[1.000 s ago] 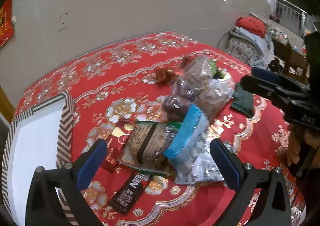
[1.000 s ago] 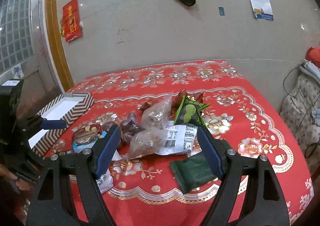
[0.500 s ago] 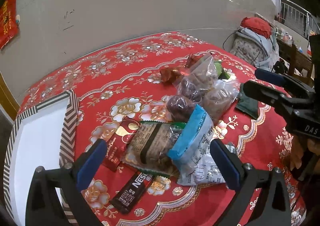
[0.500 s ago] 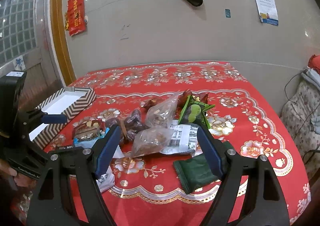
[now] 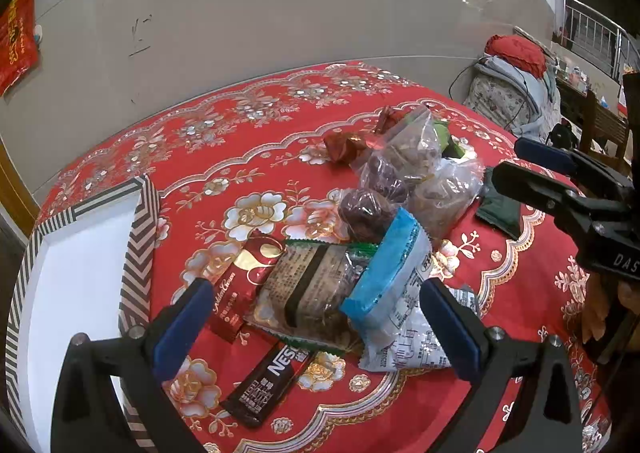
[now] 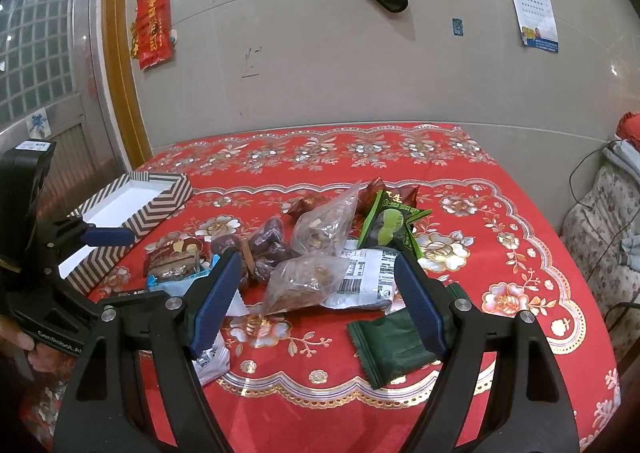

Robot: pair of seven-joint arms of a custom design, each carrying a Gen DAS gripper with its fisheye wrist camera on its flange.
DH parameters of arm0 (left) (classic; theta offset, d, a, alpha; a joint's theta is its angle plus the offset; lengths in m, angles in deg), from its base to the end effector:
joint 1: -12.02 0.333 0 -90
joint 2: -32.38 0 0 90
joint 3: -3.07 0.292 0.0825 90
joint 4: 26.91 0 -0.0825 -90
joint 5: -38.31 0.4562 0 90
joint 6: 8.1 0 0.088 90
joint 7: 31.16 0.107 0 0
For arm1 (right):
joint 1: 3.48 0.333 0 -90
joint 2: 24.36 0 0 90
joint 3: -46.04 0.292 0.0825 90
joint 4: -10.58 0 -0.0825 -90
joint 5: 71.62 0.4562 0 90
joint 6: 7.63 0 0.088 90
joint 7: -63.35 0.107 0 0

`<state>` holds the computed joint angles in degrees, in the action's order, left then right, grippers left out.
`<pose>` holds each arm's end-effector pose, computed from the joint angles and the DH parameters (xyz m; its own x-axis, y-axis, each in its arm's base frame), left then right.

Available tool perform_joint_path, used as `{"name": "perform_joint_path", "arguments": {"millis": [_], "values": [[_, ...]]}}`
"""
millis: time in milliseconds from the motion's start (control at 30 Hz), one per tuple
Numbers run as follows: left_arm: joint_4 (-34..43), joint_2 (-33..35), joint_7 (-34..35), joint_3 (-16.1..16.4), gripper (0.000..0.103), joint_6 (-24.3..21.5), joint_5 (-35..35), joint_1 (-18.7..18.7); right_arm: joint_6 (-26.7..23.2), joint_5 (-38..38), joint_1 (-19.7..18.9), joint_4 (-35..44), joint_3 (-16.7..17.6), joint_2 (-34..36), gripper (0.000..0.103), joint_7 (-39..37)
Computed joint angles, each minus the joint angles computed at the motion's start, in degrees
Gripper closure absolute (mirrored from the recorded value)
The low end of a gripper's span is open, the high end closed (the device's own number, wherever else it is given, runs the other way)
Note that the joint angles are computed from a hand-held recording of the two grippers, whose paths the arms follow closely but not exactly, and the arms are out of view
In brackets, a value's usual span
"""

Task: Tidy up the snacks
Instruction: 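Reach the left gripper to the blue-and-white wafer pack and close on it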

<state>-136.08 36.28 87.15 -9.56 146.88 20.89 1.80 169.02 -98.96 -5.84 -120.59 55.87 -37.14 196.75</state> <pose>0.6412 -0.2560 0.4945 -0.5989 -0.7997 -0.0421 -0.5620 0.4572 -0.6893 0.5797 0.1177 0.4988 -0.0439 -0.9815 -0.1864 -0.5234 0.1815 -0.8326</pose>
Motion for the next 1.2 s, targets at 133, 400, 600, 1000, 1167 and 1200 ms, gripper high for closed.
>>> {"name": "perform_joint_path", "arguments": {"millis": [133,400,600,1000,1167,1200], "values": [[-0.2,-0.3,1.1,-0.1,0.0,-0.1,-1.3,0.1,0.0,-0.2,-0.1,-0.1,0.1,-0.1,0.023,0.1],[-1.8,-3.3,23.5,-0.5,0.0,-3.4,-22.9,-0.1,0.0,-2.0,-1.3,-0.1,1.1,-0.3,0.023,2.0],[0.2,-1.7,26.0,0.0,0.022,-6.9,-24.8,-0.9,-0.4,-4.0,-2.0,0.0,1.6,-0.6,0.023,3.6],[6.4,3.9,22.8,-0.8,0.051,-16.5,-23.6,1.0,-1.1,-4.0,-0.7,0.0,0.4,-0.8,0.023,4.2],[5.6,3.6,21.7,-1.5,0.051,-15.9,-21.3,1.0,-0.8,-4.3,-1.0,0.0,0.6,-0.7,0.023,4.3],[5.7,3.7,21.9,-1.6,0.054,-16.1,-21.7,1.1,-0.9,-4.3,-1.0,0.0,0.7,-0.7,0.023,4.3]]}}
